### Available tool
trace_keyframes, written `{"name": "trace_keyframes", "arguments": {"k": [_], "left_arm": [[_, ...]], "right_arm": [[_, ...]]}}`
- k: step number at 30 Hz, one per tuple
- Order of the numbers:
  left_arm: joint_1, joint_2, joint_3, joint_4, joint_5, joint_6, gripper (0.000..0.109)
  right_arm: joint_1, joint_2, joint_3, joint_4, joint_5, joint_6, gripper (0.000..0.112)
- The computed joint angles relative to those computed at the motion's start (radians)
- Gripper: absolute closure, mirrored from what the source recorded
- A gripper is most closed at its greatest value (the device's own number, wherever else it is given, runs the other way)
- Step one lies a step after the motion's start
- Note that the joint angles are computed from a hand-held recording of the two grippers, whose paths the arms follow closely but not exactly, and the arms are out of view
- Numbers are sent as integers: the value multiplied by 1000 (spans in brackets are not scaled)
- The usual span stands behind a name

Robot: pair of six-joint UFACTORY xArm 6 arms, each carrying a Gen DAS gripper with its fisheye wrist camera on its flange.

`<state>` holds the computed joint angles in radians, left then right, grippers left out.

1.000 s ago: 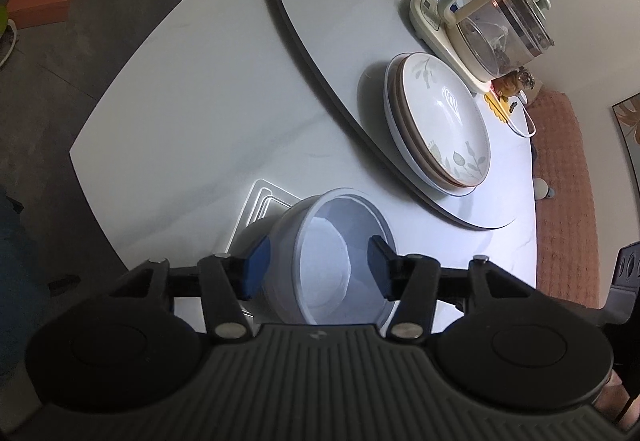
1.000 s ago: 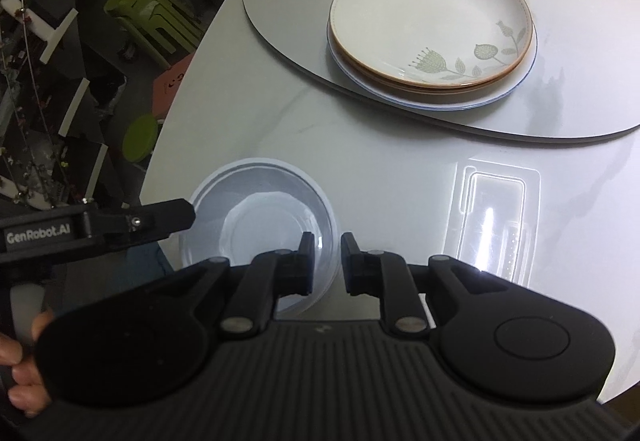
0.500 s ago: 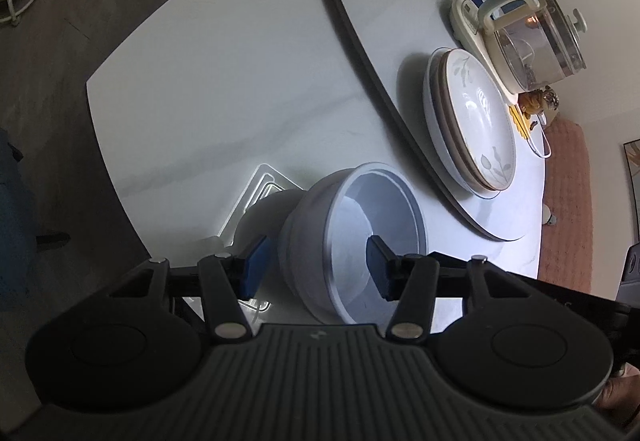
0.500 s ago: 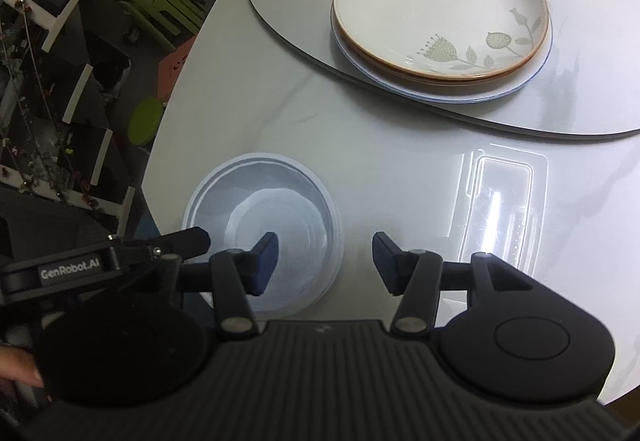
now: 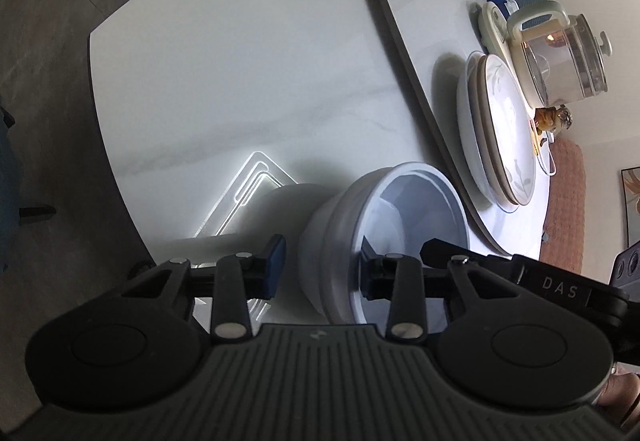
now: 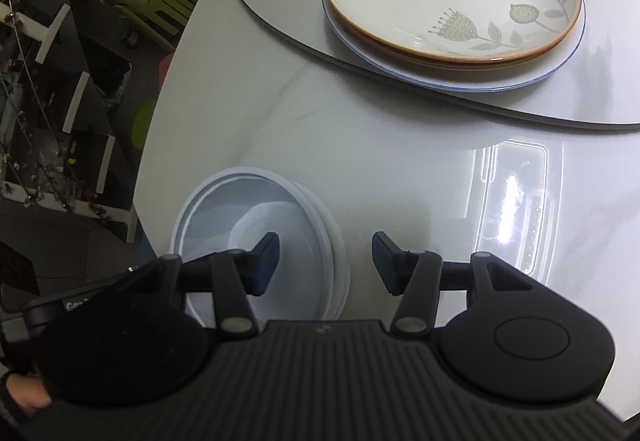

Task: Organize plates and bowls
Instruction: 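Carry the held blue-rimmed bowl across the table toward the plate stack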

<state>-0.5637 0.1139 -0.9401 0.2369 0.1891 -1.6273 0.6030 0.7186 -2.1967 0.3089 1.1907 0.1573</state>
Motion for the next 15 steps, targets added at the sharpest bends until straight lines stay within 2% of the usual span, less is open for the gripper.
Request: {"name": "trace_keyframes", "arguments": {"k": [4,9,12,15], "left_arm": [[12,-13,23,112,-15,-103,69],[19,1,32,92,-55,-88,69],[17,15,23,71,-63,-71,70],[14,23,16,71,-66,-76,72]], "right_arm": [[7,26,-32,-21,14,22,59],[13,61,-78,-12,40,-1,68],[14,92,-128,-9,72,-6,80],[15,99,-137,-4,66,-16,84]]}}
